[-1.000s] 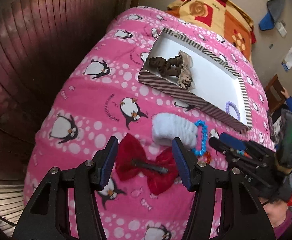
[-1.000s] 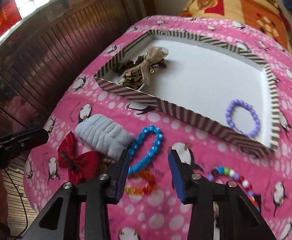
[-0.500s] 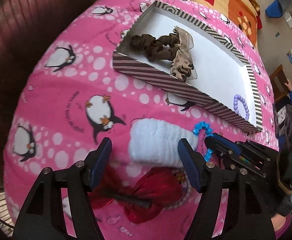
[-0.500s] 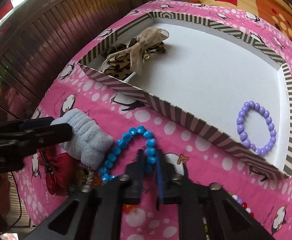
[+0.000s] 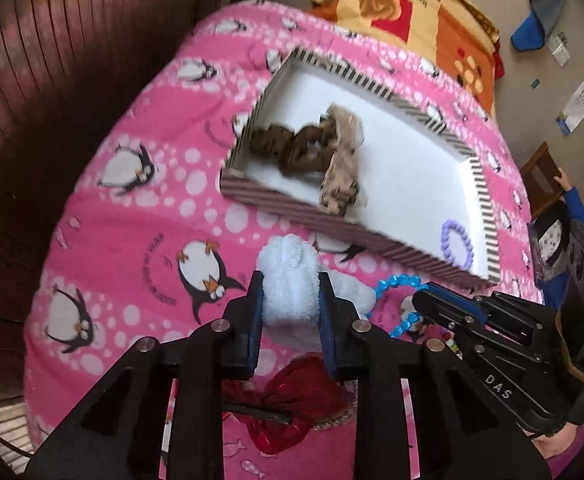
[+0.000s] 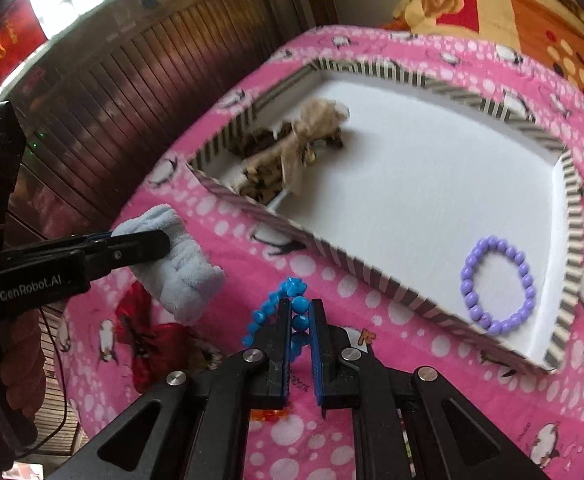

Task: Organize jewelry
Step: 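Lower the scrunchie into the box with left tool while right tool releases blue bracelet inside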

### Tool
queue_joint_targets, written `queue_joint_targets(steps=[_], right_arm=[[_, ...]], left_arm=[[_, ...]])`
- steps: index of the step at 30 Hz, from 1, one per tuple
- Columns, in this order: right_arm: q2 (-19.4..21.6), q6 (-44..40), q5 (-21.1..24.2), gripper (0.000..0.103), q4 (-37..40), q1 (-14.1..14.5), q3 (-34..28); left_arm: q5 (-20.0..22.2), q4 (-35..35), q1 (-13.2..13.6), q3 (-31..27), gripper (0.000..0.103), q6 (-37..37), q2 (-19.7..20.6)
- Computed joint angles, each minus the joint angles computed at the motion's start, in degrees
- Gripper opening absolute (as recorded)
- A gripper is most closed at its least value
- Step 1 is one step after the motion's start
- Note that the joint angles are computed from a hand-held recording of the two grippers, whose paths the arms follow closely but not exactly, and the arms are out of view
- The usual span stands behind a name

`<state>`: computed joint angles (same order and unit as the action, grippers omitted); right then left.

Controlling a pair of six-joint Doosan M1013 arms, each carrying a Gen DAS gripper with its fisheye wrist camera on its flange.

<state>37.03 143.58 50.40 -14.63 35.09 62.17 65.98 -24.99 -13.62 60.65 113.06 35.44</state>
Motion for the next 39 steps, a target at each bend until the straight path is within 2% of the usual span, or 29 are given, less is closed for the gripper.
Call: queue_joint_targets(steps=[4,12,17,24,31,37,39], right_arm=[[-1.8,1.1,-1.2,0.008,-2.5,0.1,0.6],[-2.9,4.5,1.8,0.008,-9.2,-1.1,-0.9],[-2.3,4.1,3.3,0.008,-8.4,-3.0,-1.5],[-1.0,2.6,1.1,0.008,-3.2,-5.9,-0.9],[-0.4,6.0,2.3,0.008,-1.0,-8.6,1.5],[-0.7,8.0,2.1,0.008,-1.1,-9.1,3.4],[-0.6,8.2,3.1,0.012,-1.4,-8.9,3.1]], left_arm=[[-0.4,-1.9,0.0,-0.9,0.023,1.7,-0.6],[-0.4,-2.0,-2.5,-4.5,0.023,3.4,0.5],[0.6,0.2,-4.8,-7.4,0.023,1.1,2.8],[2.1,4.0,-6.9,-11.1,0.023,-3.0,6.5],[0.7,10.8,-8.9,-12.3,0.023,-5.5,8.5],[-3.8,13.9,-9.7,-10.0,0.026,-4.8,7.6],[-4.9,14.5,-9.9,-9.2,0.033,-4.7,7.2]])
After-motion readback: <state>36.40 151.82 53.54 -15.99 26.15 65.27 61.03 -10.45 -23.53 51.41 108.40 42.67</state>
